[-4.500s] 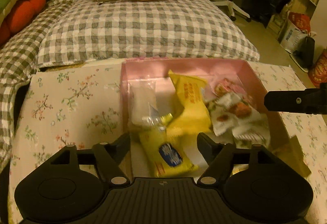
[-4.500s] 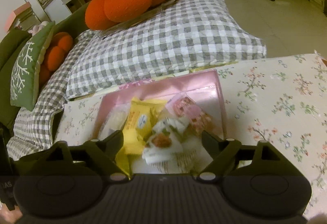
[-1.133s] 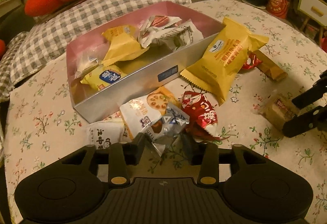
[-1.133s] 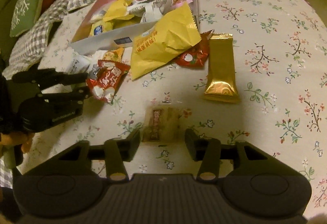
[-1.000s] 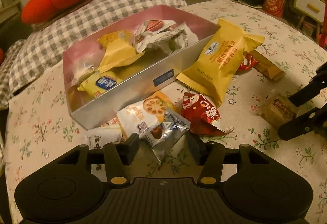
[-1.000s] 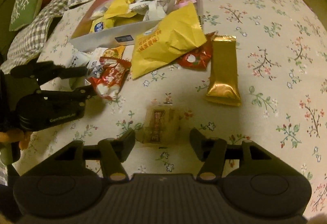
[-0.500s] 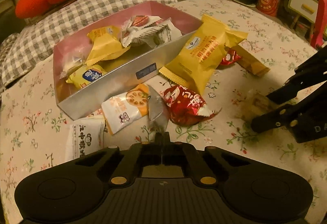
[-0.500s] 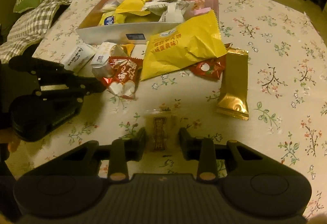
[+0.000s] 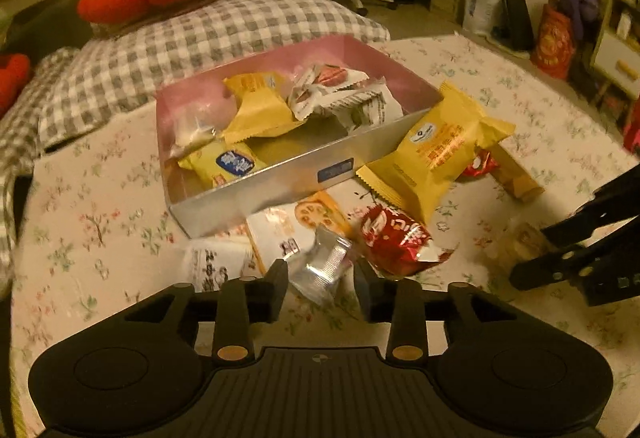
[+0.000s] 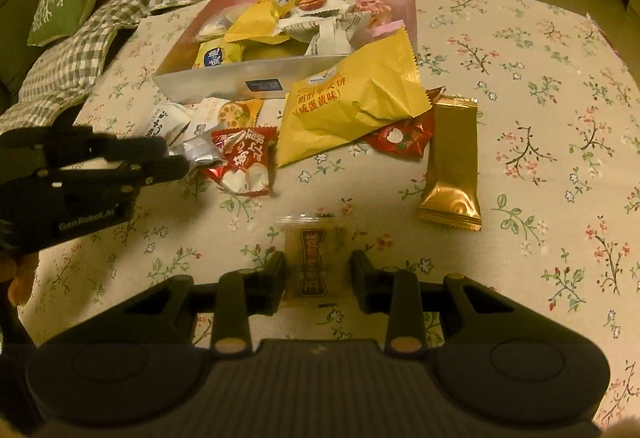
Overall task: Organize snacks
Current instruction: 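Carry the silver candy and small packet into the pink box with both tools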
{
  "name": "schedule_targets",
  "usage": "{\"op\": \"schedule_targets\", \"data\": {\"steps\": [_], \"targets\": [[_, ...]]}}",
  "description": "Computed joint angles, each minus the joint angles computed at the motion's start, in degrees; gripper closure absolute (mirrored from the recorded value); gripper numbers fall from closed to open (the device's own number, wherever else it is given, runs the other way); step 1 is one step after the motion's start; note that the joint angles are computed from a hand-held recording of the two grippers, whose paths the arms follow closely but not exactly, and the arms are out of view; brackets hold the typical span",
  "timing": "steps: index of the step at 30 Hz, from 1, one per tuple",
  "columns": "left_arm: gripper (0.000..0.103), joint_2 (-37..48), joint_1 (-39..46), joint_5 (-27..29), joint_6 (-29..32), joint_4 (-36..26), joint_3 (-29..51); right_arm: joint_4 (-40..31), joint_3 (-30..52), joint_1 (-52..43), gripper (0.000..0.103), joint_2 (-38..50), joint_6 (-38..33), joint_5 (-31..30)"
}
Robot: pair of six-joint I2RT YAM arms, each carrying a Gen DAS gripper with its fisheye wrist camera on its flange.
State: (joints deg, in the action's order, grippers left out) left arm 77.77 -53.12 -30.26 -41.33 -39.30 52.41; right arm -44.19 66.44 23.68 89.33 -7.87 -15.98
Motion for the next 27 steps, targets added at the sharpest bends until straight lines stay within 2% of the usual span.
{"op": "schedule_targets", "data": {"steps": [3, 8, 11, 13, 14, 19, 27], "targets": [[0.061, 3.34, 0.75, -0.39, 4.71, 0.46, 1.57, -0.14, 0.22, -0.14, 0.071, 0.18, -0.08, -0.27], [0.060, 6.93, 1.67, 1.29, 10.59, 2.90, 1.93, -0.26, 0.90, -0.20, 0.071, 1.28, -0.02, -0.14], [0.062, 7.70, 1.48, 0.75, 9.74, 4.39, 1.17, -0.26, 1.32, -0.08, 0.071, 1.90, 0.01, 0.01], [0.071, 6.97, 1.67, 1.20, 8.39, 5.40, 0.28, -0.20, 1.48, 0.06, 0.071, 2.06, 0.07, -0.01], [0.082, 6.61, 1.79, 1.46, 7.78, 5.65, -0.09, -0.17, 1.60, 0.06, 0.071, 2.14, 0.03, -0.12], [0.082, 4.92, 1.02, 1.06, 5.80, 5.01, -1.24, -0.04, 1.91, 0.00, 0.071, 2.10, 0.40, -0.55], [0.082, 0.13, -0.30, -0.94, 1.29, 0.62, -1.41, -0.69, 3.89, -1.03, 0.071, 1.83, 2.15, -3.55]]}}
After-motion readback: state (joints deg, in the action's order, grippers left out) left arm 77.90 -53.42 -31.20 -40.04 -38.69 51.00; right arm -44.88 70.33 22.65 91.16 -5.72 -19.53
